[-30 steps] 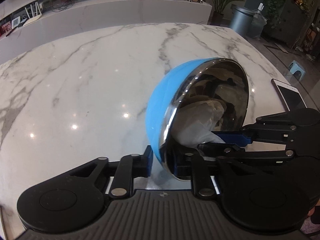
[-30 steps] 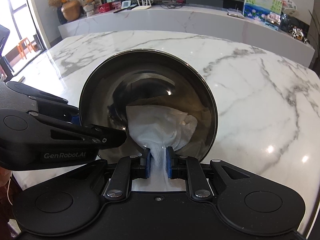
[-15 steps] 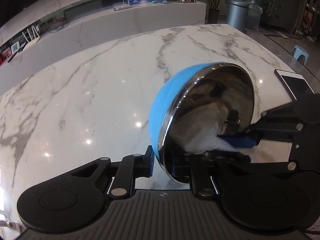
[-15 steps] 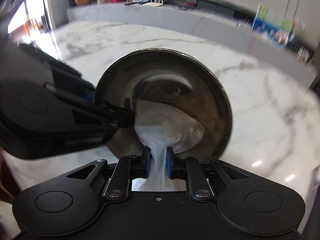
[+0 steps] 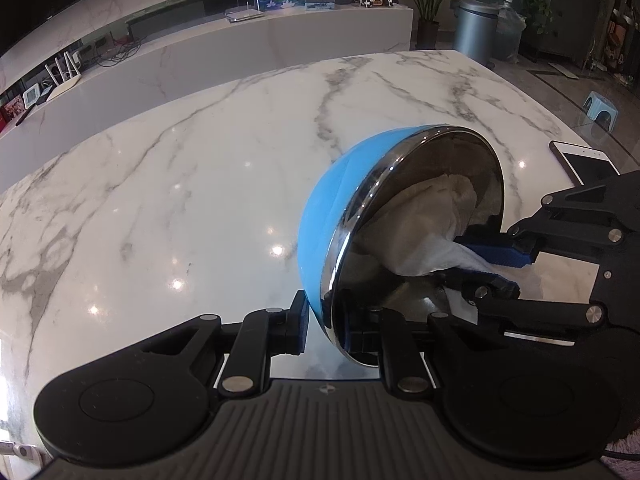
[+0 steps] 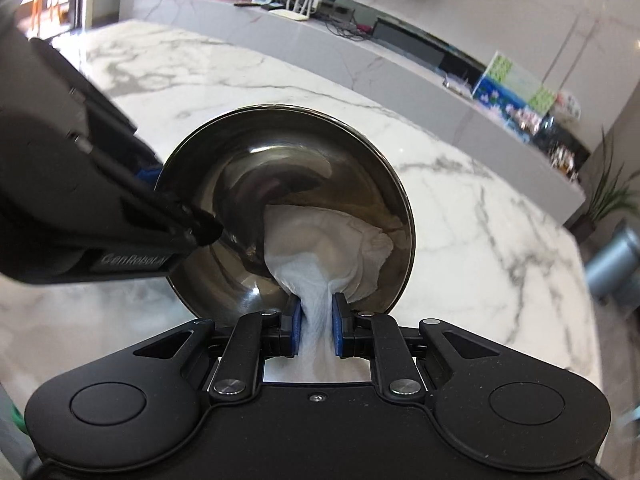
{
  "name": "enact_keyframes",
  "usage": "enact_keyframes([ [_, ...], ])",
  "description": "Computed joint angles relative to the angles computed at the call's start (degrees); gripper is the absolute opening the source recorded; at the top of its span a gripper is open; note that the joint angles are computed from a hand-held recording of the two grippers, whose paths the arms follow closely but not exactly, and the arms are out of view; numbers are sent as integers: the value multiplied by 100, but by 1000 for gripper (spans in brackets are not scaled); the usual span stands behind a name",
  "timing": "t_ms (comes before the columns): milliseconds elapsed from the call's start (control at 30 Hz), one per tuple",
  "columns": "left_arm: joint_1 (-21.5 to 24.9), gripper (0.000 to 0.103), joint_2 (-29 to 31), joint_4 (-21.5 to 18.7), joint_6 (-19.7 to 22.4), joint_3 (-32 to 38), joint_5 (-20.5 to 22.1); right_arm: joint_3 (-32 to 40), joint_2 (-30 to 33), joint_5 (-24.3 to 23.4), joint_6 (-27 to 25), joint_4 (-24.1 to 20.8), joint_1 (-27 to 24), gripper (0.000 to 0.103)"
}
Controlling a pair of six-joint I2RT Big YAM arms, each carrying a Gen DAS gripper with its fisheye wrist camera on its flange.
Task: Clean bowl
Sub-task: 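Wipe the bowl interior with the tissue in the right gripper, then rotate the bowl with the left gripper while the right gripper wipes inside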
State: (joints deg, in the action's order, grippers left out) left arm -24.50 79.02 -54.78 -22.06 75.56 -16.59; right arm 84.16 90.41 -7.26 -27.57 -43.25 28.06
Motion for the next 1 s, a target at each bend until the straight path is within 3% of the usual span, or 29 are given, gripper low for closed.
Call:
enact_keyframes([
  [167, 55, 25, 3, 110, -218, -80, 400, 143, 81, -48, 274, -165, 25, 13],
  [333, 165, 24, -20, 256, -501, -176, 775, 296, 172, -338, 639, -385, -90, 13],
  [433, 206, 19, -19, 304, -550, -187, 924, 319, 192, -439, 766, -438, -121, 13],
  [533, 152, 16, -7, 198, -424, -118, 691, 338, 212, -559, 840, -525, -141, 13],
  [733, -39, 16, 91, -230, 66, 111, -122, 612, 399, -1305, 1111, -966, -213, 13],
  [1000, 5, 16, 89, -271, 119, 115, -33, 459, 268, -763, 677, -711, -15, 13],
])
